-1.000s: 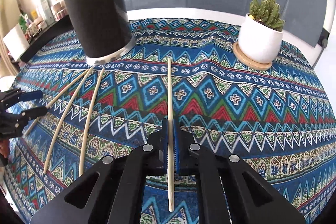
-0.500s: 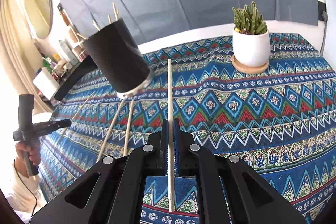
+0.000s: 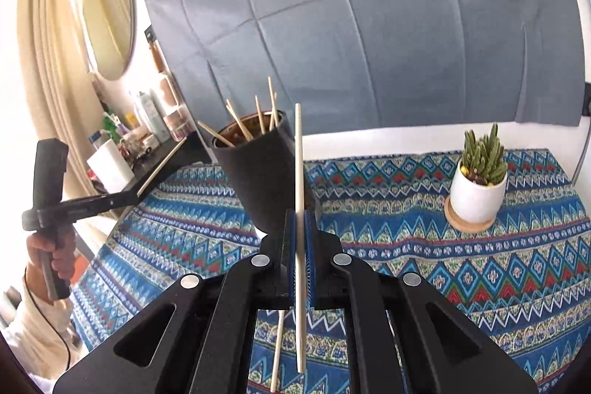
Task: Organize utensils
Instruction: 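Lift and carry the left tool's stick over the black cup while the right tool does likewise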
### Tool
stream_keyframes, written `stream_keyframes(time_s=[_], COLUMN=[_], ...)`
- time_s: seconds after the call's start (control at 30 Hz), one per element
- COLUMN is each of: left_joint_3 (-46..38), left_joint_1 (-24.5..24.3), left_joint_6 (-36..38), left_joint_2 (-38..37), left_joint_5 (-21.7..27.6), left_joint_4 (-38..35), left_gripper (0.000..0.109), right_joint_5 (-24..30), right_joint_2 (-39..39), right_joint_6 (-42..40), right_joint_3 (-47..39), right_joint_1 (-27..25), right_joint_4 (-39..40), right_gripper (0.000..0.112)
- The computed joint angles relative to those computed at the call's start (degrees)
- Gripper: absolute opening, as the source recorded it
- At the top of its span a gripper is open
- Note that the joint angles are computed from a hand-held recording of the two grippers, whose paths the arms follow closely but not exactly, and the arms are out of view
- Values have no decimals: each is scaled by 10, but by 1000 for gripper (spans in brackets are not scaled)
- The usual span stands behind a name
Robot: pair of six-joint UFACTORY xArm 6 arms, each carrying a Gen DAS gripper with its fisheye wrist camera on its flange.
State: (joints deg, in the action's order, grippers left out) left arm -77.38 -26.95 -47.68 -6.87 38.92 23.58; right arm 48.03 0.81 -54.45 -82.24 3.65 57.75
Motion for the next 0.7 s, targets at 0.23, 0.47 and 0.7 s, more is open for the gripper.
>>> stream_keyframes(time_s=[0.23, 0.47, 0.7], left_joint_3=[-85, -175, -245], left_joint_1=[10, 18, 35], left_joint_6=[13, 60, 90], left_joint_2=[45, 105, 177], left_joint_5=[-28, -48, -96], left_joint_4=[9, 2, -21], left_gripper=[5, 5, 5], right_joint_5=[-15, -4, -31], right_joint_2=[41, 105, 174], right_joint_6=[-1, -18, -13], right_joint_3=[-80, -165, -243], right_joint_1=[29, 47, 67], right_joint_4=[41, 108, 160], right_gripper=[4, 5, 5])
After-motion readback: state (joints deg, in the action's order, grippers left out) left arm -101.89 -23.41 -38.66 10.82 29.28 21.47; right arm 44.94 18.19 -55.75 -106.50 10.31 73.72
